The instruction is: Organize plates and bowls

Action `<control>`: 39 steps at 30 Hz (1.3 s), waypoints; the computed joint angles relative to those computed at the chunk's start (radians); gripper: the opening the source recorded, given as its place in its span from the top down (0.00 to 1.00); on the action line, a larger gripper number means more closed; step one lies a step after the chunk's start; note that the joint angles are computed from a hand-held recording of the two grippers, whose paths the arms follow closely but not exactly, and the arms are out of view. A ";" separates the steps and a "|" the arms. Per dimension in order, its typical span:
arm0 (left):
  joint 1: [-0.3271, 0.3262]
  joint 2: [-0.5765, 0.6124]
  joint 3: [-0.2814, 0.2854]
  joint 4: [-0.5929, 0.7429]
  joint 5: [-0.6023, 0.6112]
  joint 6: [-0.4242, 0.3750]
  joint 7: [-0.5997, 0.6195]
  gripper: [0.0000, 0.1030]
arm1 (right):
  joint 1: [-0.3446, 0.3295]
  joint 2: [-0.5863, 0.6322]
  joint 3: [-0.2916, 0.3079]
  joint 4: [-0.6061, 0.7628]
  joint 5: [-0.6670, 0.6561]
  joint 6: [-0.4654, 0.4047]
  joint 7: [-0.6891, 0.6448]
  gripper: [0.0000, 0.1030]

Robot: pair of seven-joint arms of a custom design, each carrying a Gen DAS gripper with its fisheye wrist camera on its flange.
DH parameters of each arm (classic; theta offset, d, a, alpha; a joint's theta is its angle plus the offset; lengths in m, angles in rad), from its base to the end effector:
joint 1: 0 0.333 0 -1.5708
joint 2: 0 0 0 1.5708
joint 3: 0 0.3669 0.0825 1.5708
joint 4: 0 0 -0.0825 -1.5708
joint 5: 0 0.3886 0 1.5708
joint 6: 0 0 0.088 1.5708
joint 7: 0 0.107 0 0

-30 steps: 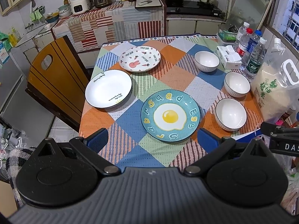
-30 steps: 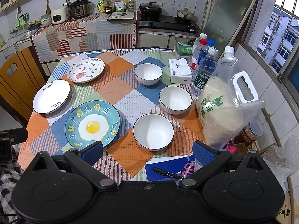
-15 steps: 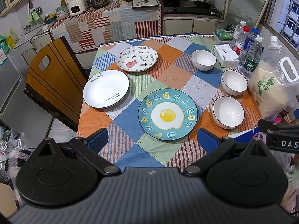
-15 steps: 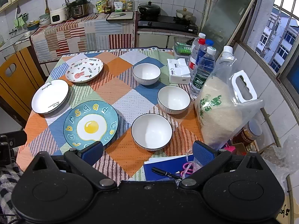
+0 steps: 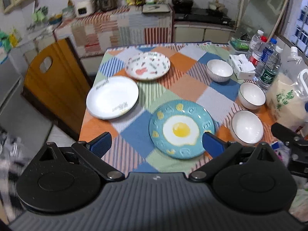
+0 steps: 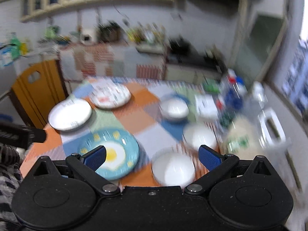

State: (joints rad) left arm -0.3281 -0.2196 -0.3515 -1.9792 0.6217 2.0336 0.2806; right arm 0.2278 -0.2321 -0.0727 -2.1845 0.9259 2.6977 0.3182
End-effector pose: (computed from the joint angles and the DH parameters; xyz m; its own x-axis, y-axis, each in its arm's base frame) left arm 0.4110 -0.3145 0.6432 0.3934 -0.9190 -0.0244 -0.7058 -0.2849 -0.6486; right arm 0.5182 0.0503 0.6087 0.6085 -0.7895 0.0797 -0.4134 -0.4011 -0.8174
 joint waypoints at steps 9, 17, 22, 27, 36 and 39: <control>0.074 0.037 0.108 -0.166 -0.081 0.349 0.088 0.02 | -0.038 0.208 0.016 0.123 0.147 -0.233 -0.039 0.06; 0.141 0.145 0.149 -0.247 -0.178 0.578 0.141 0.12 | -0.092 0.322 0.079 0.117 0.100 -0.325 0.132 0.16; 0.154 0.200 0.151 -0.267 -0.157 0.631 0.133 0.22 | -0.099 0.376 0.104 0.110 0.107 -0.288 0.189 0.30; 0.166 0.218 0.164 -0.323 -0.172 0.728 0.115 0.37 | -0.097 0.414 0.132 0.111 0.194 -0.207 0.164 0.46; 0.174 0.246 0.177 -0.354 -0.118 0.808 0.061 0.65 | -0.124 0.497 0.155 0.165 0.232 -0.223 0.209 0.78; 0.176 0.259 0.174 -0.357 -0.144 0.855 0.104 0.77 | -0.130 0.503 0.164 0.168 0.263 -0.216 0.172 0.79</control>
State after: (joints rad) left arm -0.1520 0.0396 -0.1771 -2.3361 0.4775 2.8881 0.3844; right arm 0.0982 0.2707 0.0909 -2.0168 1.1890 2.4821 0.4900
